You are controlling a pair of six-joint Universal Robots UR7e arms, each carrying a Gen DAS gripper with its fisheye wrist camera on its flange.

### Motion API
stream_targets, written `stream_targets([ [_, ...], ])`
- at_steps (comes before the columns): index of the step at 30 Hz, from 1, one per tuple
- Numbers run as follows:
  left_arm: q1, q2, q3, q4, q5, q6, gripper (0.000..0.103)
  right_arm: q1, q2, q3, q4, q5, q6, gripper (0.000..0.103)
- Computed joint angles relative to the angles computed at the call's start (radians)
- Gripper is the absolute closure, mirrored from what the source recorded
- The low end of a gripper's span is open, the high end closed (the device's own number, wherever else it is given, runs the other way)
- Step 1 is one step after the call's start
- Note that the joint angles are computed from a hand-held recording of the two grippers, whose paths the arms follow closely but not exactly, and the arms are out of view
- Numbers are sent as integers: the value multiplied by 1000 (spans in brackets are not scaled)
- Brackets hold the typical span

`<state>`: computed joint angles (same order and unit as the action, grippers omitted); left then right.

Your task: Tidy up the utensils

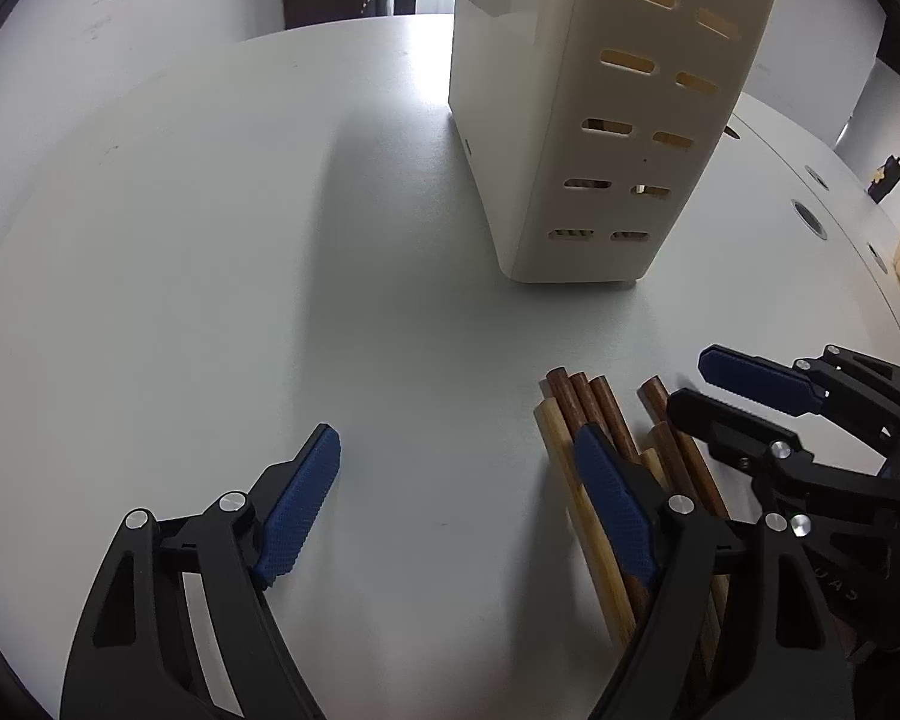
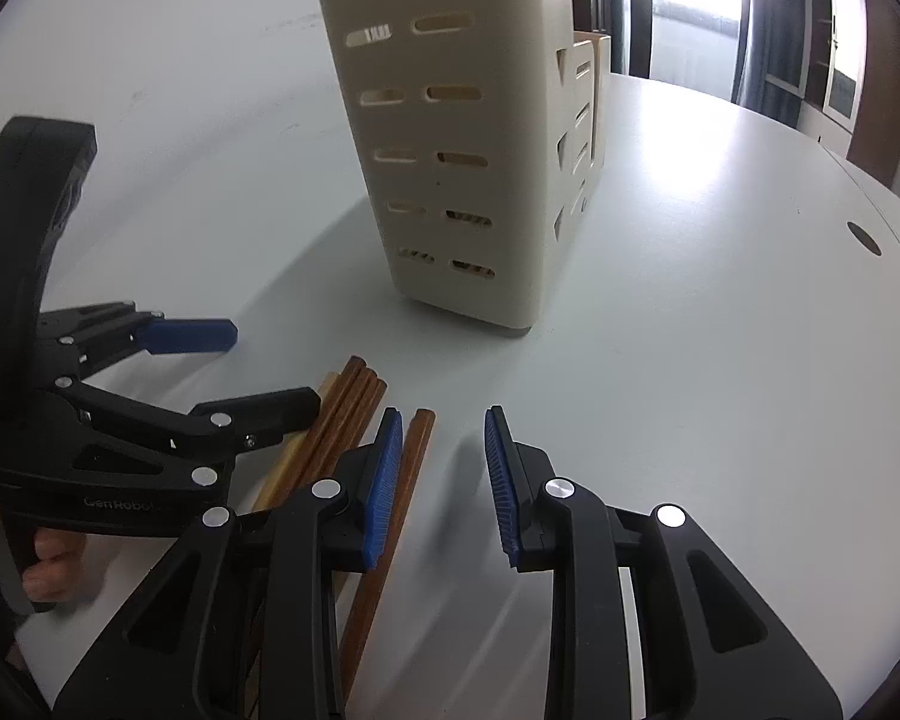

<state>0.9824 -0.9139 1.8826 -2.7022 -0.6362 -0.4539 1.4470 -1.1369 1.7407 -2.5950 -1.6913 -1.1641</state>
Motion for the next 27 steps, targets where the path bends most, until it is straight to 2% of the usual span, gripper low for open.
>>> stream_targets([
  [3, -2, 1, 1, -12, -4, 11, 29, 7, 7, 4, -12, -14, 2, 76],
  [4, -2, -3, 5, -15, -5, 12, 30, 6, 9, 8, -25, -17, -2, 83],
  [6, -2, -4, 7, -24, -7, 19, 35, 5, 10, 11, -36, -22, -3, 90],
  [9, -4, -2, 8, -37, -20, 32, 44, 2, 14, 3, -23, -17, 6, 93],
  [11, -2, -4, 9, -50, -38, 47, 54, -4, 12, -5, -2, -3, 22, 95],
  [13, 0, -6, 9, -54, -54, 56, 75, -11, 7, -10, 7, 23, 35, 95],
  [16, -2, -4, 10, -45, -45, 54, 90, -16, 0, -26, 44, 49, 59, 95],
  [22, 12, -8, 8, -68, -91, 44, 94, -36, -6, -79, 124, 116, 124, 95],
  [25, 33, -40, 30, -97, -150, 29, 97, -49, -10, -107, 185, 170, 152, 95],
  [27, 35, -45, 34, -101, -147, 16, 97, -60, -16, -133, 242, 215, 164, 95],
])
